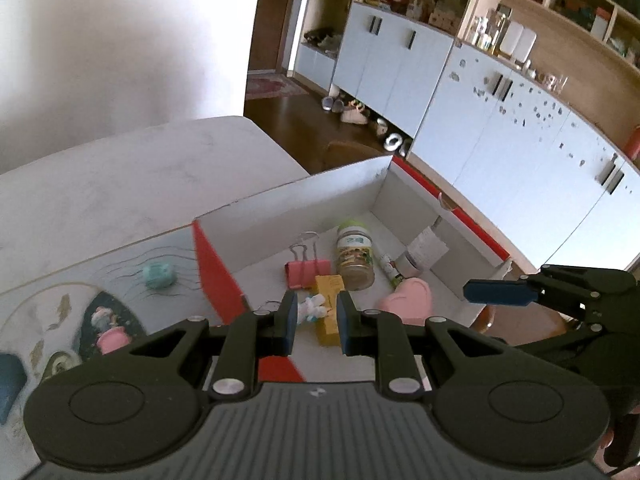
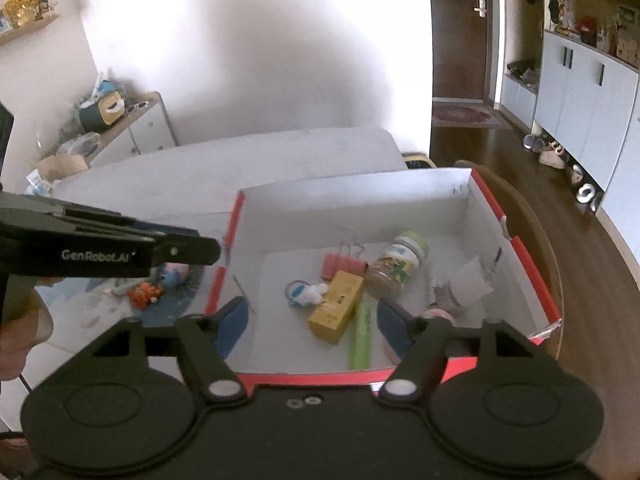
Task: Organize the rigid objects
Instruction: 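Withdraw both grippers from the box toward the items on the table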
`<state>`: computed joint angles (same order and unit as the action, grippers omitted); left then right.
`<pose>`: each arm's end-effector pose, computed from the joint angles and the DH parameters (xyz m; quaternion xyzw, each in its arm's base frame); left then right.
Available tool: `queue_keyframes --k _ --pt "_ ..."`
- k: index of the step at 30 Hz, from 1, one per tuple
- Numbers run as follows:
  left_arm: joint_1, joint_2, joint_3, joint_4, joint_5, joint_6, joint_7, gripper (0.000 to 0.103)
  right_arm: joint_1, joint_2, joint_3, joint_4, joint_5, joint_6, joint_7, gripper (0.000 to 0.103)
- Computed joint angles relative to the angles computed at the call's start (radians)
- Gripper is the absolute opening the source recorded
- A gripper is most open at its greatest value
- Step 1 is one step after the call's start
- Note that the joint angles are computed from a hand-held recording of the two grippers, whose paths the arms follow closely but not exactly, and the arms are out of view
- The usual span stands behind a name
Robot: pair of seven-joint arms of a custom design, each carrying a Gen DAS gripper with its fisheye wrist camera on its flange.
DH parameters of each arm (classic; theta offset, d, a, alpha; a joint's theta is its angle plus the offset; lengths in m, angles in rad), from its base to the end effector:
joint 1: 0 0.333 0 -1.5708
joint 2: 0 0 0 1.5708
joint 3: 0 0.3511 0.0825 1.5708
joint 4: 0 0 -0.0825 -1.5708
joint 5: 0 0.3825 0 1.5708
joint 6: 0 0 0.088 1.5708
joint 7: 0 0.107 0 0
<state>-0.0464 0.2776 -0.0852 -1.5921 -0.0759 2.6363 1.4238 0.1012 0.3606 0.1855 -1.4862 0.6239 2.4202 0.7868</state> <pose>0.6980 -0.0819 0.5987 -0.6808 0.6286 -0.3224 0.1935 0.6988 0.1839 0.5700 -0.8303 0.3948 -0.0830 0.3846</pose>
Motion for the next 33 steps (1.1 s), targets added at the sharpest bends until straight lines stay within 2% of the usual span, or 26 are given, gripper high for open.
queue_keyframes --k 2,4,6,7,13,22,24,31,33 --pt "0.006 -0.036 0.003 -0.048 -0.001 0.026 0.007 0.023 -0.006 -0.02 0.01 -0.022 0.028 0.003 -0.019 0.077" --pt "0.013 -0.071 0.008 -0.099 -0.001 0.061 0.007 0.036 -0.001 -0.042 0.015 -0.049 0.055 0.018 -0.035 0.081" --pt "0.019 -0.108 0.015 -0.153 0.007 0.105 -0.002 0.06 0.003 -0.065 0.019 -0.074 0.088 0.023 -0.055 0.084" --pt "0.022 -0.126 0.018 -0.18 0.015 0.129 -0.009 0.062 0.008 -0.076 0.019 -0.088 0.106 0.028 -0.064 0.085" --pt "0.073 -0.222 0.015 -0.305 -0.044 0.196 0.065 0.072 0.053 -0.136 0.018 -0.166 0.207 0.078 -0.124 0.1" --pt "0.135 -0.302 0.035 -0.415 -0.185 0.227 0.228 0.074 0.15 -0.158 0.012 -0.21 0.2 0.146 -0.068 0.101" --pt "0.144 -0.313 0.042 -0.434 -0.219 0.234 0.282 0.083 0.167 -0.154 0.014 -0.213 0.177 0.168 -0.037 0.101" --pt "0.167 -0.328 0.068 -0.47 -0.336 0.225 0.466 0.084 0.207 -0.131 0.028 -0.209 0.075 0.212 0.082 0.101" --pt "0.168 -0.329 0.077 -0.479 -0.413 0.223 0.56 0.089 0.217 -0.121 0.031 -0.205 0.04 0.225 0.12 0.101"
